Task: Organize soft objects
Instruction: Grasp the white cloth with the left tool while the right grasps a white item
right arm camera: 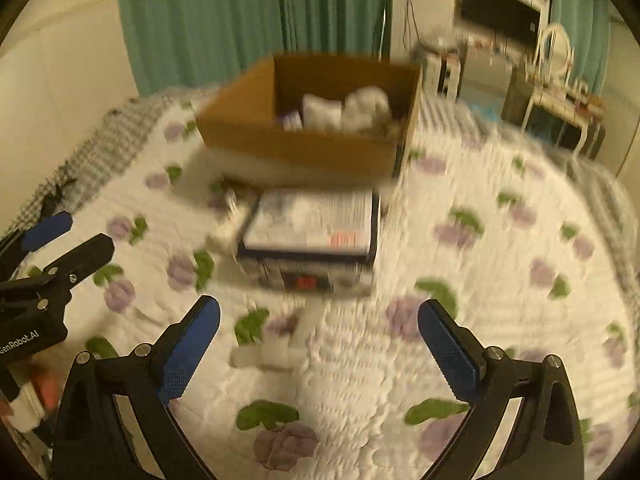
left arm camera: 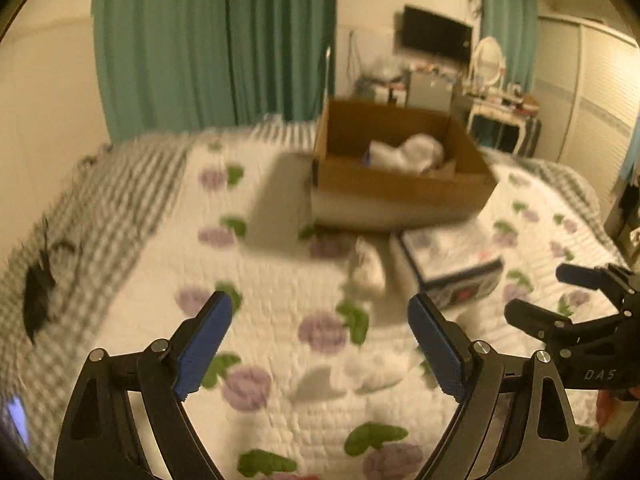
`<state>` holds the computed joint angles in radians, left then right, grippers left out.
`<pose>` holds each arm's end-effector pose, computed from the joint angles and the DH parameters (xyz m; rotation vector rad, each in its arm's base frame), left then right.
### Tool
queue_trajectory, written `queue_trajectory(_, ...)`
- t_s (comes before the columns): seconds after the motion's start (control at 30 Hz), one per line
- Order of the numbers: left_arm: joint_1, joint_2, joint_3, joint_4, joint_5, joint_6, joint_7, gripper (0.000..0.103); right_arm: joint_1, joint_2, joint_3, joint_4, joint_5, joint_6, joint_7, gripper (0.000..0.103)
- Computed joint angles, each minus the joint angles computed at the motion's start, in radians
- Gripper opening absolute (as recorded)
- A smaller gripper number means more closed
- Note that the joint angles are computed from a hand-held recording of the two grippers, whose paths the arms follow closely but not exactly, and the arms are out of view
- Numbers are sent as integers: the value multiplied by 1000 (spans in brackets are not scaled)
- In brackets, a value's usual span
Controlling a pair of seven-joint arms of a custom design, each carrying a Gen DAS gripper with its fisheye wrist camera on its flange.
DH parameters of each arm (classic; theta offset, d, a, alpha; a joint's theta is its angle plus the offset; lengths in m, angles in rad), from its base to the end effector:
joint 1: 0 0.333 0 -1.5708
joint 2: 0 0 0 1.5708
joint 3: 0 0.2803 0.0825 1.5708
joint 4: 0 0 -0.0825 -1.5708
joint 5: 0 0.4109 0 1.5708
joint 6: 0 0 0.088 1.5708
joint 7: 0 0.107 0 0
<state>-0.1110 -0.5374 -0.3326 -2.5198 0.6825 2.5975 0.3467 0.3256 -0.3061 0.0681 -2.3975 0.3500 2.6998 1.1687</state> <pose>0.4212 -0.2170 0.4709 -1.9151 1.4442 -0.6923 0.4881 0.1911 0.4529 -2.2011 1.2633 -0.3589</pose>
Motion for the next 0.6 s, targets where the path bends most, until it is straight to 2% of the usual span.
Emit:
queue_trajectory(0.1,-42,54,52,-4,-93,20,60,91,-12,58,14,33,-47,-58,24,91)
queue_trajectory(0.3,-70,109,64,11,-176,-29,118,91,2,144,14,96,-43,-156,-9,81)
queue_trajectory(0.47,-79,139,68,18,-209,-33,159,91,4,197,12,136,-14,-226,-41,57)
queue_trajectory(0.53,-82,155,67,32,-213,-47,178,90,4,197,2,145,47,-248,-86,41)
queue_trajectory(0.6,-91,162,72,36,-225,-43,203,91,0,186,6,135,49,-233,-85,37)
